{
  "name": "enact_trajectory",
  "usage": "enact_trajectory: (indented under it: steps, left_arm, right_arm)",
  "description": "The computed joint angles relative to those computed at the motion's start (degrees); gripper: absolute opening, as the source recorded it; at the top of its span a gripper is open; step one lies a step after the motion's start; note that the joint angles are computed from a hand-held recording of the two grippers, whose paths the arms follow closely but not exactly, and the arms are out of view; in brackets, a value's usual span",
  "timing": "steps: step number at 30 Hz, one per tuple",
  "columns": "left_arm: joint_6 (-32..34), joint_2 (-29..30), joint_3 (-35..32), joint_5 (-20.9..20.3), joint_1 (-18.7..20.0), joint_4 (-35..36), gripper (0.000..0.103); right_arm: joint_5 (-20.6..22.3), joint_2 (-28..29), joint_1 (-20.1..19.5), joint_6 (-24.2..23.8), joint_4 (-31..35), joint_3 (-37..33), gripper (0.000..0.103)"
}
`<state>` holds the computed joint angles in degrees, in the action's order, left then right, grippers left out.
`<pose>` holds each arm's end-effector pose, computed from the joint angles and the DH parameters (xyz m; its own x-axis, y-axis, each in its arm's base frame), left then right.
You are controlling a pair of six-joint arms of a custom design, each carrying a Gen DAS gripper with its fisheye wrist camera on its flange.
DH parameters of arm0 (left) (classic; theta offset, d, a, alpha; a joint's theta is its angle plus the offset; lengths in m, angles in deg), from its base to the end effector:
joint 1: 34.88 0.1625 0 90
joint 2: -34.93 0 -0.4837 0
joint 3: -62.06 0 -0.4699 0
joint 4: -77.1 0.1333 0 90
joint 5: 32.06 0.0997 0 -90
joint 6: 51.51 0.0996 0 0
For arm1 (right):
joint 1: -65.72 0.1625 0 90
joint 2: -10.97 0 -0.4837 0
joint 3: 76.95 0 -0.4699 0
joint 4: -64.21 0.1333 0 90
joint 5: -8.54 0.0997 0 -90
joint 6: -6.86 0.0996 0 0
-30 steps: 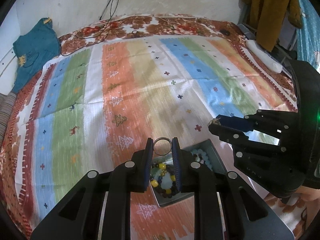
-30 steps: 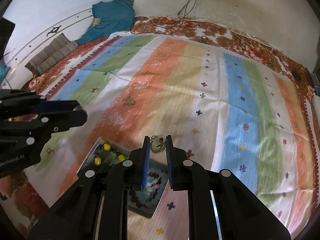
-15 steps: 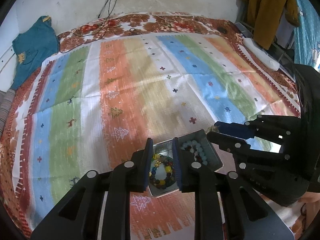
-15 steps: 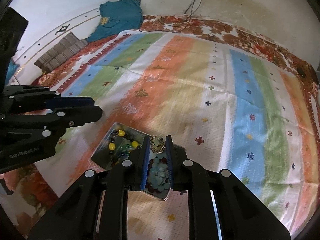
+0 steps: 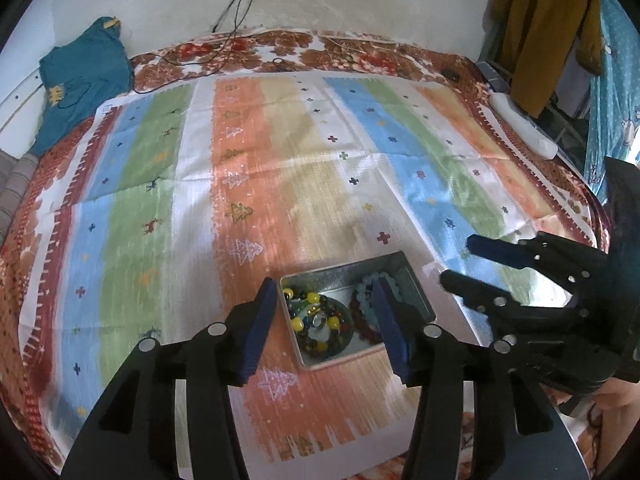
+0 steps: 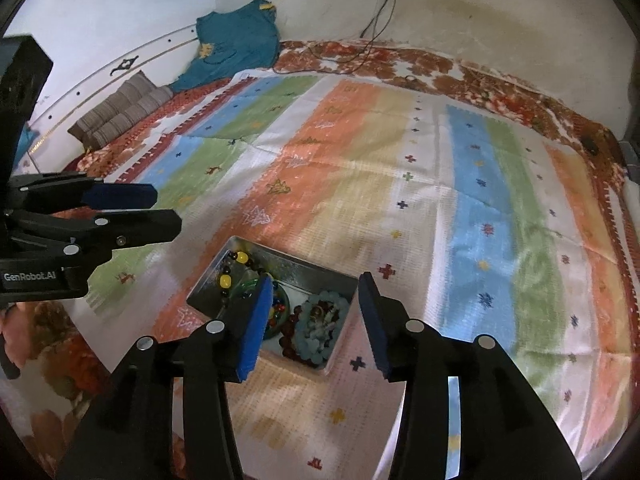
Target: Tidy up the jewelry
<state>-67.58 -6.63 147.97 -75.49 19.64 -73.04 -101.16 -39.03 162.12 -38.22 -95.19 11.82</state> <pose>-0.3042 -0.7810 0.1162 -0.8028 0.0119 -0.5962 0.3500 0.8189 -0.4549 0.1895 -0.7947 0.2089 -0.6062 -0.5591 0.5656 -0.7438 0.6504 -0.1544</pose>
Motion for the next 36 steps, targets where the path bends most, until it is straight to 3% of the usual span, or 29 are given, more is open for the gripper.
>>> enact_trajectory:
  steps: [4,9,13,24,28,36]
  left_arm:
    - [-1.02,-0.97,2.01,0.26,-0.68,-1.13,0.051]
    - [-1.50,-2.21,4.57,1.11,-1.44,-2.64,0.067]
    - [-1.42,-3.03,7.23,2.10,-2.33,-6.09,0.071]
    - [0.27,-3.90,12.14,5.13,-4.59,-11.91,0.097]
    - [0.12,-4.28,13.47,6.64,-5.10,-13.26,0.097]
    - [1.05,-4.32,14.25,6.92,-5.52,-13.76,0.097]
  right_arm:
    - [0.78,-2.17,-0.37,-0.77,-2.90,2.91,0.049]
    - [2.08,-3.98,-0.88,-1.10,-3.12,5.06,0.058]
    - [3.27,-5.70,-1.20,-1.78,-3.33,7.20,0.065]
    - [6.36,-8.59,-1.62,-1.43,-5.26,10.61,0.081]
    - [6.61,-8.90,-1.60,-2.21,-5.99,11.26,0.089]
    - [8.01,-9.84,-1.79,-2.98,-6.47,12.40,0.093]
